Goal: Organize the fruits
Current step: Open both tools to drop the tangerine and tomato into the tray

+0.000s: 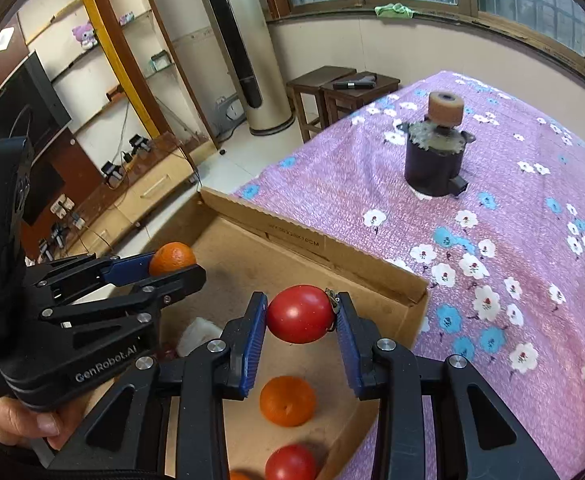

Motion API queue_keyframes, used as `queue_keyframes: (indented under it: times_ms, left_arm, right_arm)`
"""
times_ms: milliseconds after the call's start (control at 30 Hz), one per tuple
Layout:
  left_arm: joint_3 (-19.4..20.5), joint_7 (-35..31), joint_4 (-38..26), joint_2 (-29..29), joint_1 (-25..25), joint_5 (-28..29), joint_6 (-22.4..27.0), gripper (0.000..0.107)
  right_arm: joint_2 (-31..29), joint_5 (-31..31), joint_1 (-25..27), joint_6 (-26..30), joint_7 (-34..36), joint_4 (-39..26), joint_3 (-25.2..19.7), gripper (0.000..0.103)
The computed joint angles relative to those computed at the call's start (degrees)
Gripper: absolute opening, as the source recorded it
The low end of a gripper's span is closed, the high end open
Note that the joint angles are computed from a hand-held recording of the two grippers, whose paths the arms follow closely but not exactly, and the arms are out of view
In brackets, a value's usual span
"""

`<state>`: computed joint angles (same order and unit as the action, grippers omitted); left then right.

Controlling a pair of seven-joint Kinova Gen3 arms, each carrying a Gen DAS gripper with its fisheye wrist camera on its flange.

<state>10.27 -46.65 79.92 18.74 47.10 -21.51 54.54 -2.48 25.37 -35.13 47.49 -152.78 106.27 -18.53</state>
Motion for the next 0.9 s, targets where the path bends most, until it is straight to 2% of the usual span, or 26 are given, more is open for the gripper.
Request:
queue_keyframes:
  times_ms: [333,433,567,800,900]
  left_arm:
    - [-0.58,-0.79,-1.97,2.37,0.64,0.12,1.71,0.034]
    - [-0.90,-0.54,-2.25,2.60,1.09,-0.29,2.04,0.034]
    - [-1.71,1.27,-3.06,3.06,2.42,-1.98,3.92,0.047]
    - [-1.20,4.41,-0.32,0.50,3.43,-4.33,3.09,0.053]
    - [-0.47,5.50,1.13,-0.92,3.86,-5.36,2.64,0.054]
  right_arm:
    - [2.73,-0.87,-0.25,-1.71,1.24,1.12,1.61,0.035]
    - [2.88,-0.43,-0.75,-1.56,0.97,1.10,1.79,0.038]
    - [3.21,0.93,-1.74,-0.12,0.10,0.79,1.60,0.039]
    - [1.15,0.71,-2.03,-0.64,-0.70,2.48,1.04,0.043]
    - [0.14,1.36,-2.06,0.23,-1.56,2.71,0.02,0.047]
